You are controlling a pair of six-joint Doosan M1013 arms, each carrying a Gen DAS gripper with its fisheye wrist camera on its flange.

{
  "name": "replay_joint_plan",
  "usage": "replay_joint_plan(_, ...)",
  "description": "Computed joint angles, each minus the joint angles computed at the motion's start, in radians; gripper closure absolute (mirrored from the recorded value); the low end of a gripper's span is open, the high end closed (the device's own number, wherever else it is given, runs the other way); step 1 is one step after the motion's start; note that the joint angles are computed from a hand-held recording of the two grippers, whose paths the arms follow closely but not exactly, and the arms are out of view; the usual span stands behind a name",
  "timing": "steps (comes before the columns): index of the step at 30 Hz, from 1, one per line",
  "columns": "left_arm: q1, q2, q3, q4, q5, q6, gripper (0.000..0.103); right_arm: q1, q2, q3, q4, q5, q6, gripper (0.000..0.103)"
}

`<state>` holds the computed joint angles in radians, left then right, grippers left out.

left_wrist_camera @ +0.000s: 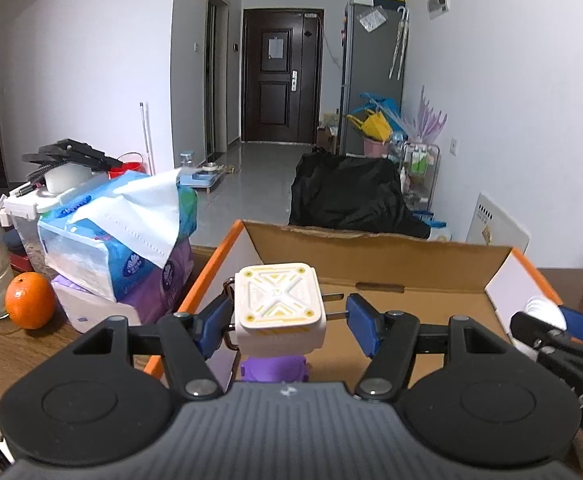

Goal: Organize rigid objects
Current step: 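Open both tools to drop the plug adapter and bottle cap into the box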

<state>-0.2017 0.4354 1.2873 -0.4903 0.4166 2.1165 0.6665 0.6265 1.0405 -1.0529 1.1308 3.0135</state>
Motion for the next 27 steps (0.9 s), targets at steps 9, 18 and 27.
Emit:
replay_joint_plan(9,0.007,0.016,-0.025,0.009,0.045,-0.002,0.037,-0.006,0.012,-0.020,0.037,0.013,-0.050,0.061)
replay_joint_plan(18,0.015,-0.004,-0.001,0.010,-0.049,-0.035,0.000,-0.009,0.009,-0.017,0.047,0.036,-0.019,0.000)
replay_joint_plan(27,0.016,-0.018,0.008,0.060,-0.033,-0.090,0.000,-0.001,-0.001,-0.006,0.033,0.032,-0.009,0.000)
